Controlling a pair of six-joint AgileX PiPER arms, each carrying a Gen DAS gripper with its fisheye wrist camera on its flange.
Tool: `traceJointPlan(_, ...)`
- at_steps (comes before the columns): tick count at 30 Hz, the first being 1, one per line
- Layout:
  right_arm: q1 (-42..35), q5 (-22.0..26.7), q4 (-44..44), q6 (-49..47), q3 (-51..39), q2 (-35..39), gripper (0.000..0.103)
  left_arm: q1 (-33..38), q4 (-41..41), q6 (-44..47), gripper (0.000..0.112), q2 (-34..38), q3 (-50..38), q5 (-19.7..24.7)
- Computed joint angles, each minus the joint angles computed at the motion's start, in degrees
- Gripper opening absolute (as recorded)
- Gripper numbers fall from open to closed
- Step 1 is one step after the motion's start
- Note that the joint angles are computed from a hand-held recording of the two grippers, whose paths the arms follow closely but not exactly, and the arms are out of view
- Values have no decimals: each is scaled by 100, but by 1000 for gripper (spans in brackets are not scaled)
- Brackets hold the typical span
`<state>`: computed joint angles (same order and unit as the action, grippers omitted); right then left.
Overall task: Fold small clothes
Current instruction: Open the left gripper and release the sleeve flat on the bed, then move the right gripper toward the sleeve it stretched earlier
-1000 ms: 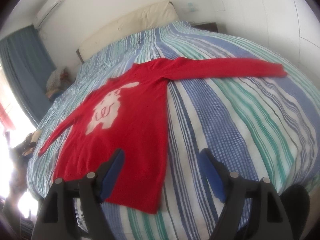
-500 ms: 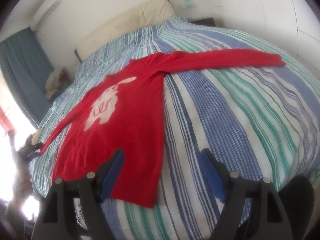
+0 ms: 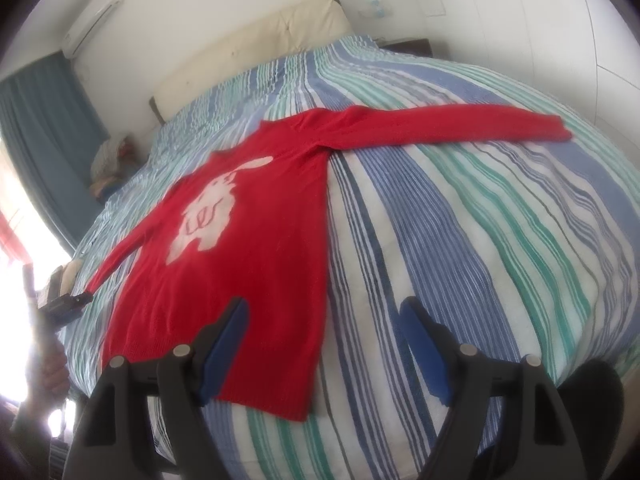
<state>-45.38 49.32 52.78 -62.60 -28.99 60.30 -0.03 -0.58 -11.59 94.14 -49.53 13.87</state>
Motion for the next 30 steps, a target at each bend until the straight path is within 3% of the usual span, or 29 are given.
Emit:
traceJointPlan(3,93,-12,-87,-11,-113,47,77,60,-216,223,90,-28,19,32)
traceJointPlan(8,635,-98,-496,-85,-948,471,77,118,119,-32,91,-203,-236,46)
traceJointPlan(11,1031,-282,-685,-49,-1913,1135,77,167,67,-73,92,-80,-582,89)
traceJointPlan(16,1633,-468,-1308,861,-3965,2750,78,10,833,-1000,93,454,-1021,139)
traceJointPlan(18,1806,-275,-1509,1417,-4879,3482,78,-89,1376,-1560,93,677,-1059,123)
traceJointPlan(23,1907,786,-1394,2589,-6764,5200,78,-185,3235,-3379,94,1223,-942,54)
traceJointPlan(25,1900,811,-1594,2869,-6964,5597,78,-113,3760,-3917,95,1175,-686,-266)
traceJointPlan(30,1183,456,-1579,2730,-6188,5618,78,-76,4376,-4471,98,1104,-485,-482)
